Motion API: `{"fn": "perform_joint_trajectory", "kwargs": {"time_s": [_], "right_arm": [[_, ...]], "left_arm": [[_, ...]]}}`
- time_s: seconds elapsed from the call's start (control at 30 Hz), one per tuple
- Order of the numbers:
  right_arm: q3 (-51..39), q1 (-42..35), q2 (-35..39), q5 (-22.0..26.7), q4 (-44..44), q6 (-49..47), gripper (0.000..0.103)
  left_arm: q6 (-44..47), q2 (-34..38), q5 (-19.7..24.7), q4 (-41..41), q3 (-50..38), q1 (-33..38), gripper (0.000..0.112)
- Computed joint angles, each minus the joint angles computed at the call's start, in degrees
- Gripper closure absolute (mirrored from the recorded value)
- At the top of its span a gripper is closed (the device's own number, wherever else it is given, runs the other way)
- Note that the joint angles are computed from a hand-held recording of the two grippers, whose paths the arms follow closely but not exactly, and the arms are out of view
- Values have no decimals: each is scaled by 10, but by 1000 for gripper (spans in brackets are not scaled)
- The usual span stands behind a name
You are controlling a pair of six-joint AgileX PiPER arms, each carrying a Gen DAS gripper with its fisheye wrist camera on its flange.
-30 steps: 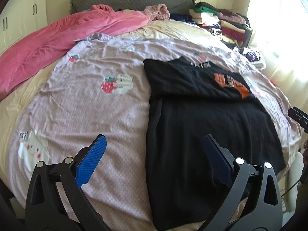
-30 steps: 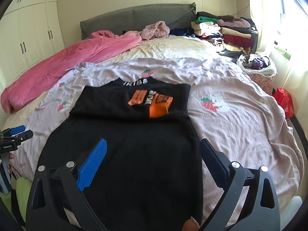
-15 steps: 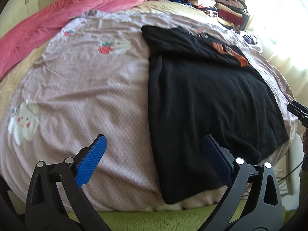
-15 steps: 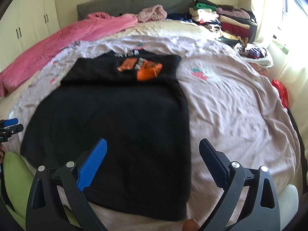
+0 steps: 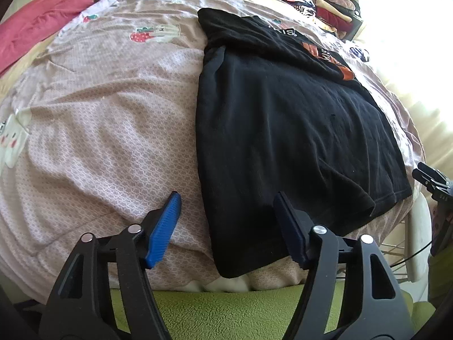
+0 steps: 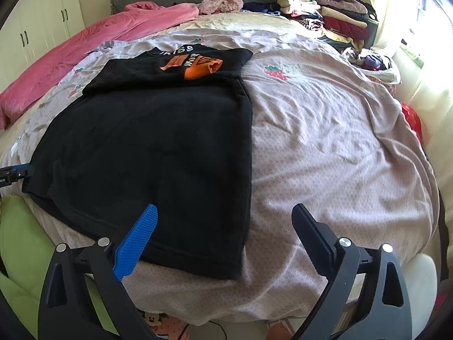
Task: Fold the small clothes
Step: 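Close both grippers on the hem of the sweatshirt, then lift the hem with both grippers and fold it toward the collar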
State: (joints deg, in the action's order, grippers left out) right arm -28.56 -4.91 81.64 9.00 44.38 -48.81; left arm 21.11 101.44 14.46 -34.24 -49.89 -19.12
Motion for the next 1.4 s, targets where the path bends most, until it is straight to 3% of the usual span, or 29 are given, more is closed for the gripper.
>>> {"fn": "perform_joint_trajectory", "kwargs": {"time_s": [0.07, 0.17, 0.3, 0.5, 0.53, 0.57, 0.6, 0.87, 1.03, 1.17, 1.23, 1.33, 1.4], "right_arm": [[1, -13, 8, 13, 47, -51, 43], [-2, -20, 24, 29, 88, -90, 59], [-9, -11, 44, 32, 114, -112, 62], [-22, -23, 79, 30, 108, -92, 62], [-21, -30, 80, 37, 128, -116, 66], [-20, -41, 80, 52, 160, -156, 86], [-19, -47, 77, 62, 172, -176, 97], [-12, -75, 49, 81, 158, -181, 96], [-6, -64, 65, 73, 189, -207, 87], [-7, -74, 79, 80, 211, -226, 73], [-6, -78, 85, 84, 234, -253, 74], [-10, -80, 73, 101, 200, -228, 93], [-10, -86, 47, 111, 175, -214, 95]], "left_arm": [[12, 5, 0, -13, -1, -1, 61], [38, 9, 1, -40, -2, 1, 73], [95, 7, 6, -94, 3, 6, 102], [138, -8, 18, -126, 12, 19, 107], [141, -12, 20, -127, 14, 22, 107], [142, -14, 22, -126, 15, 23, 107], [140, -16, 24, -124, 16, 24, 107], [127, -8, 38, -112, 15, 24, 104], [133, 8, 44, -120, 10, 23, 99], [147, 12, 43, -137, 8, 24, 99], [179, 14, 45, -165, 9, 25, 108], [196, 2, 49, -181, 16, 29, 109], [196, -19, 48, -178, 24, 34, 109]]}}
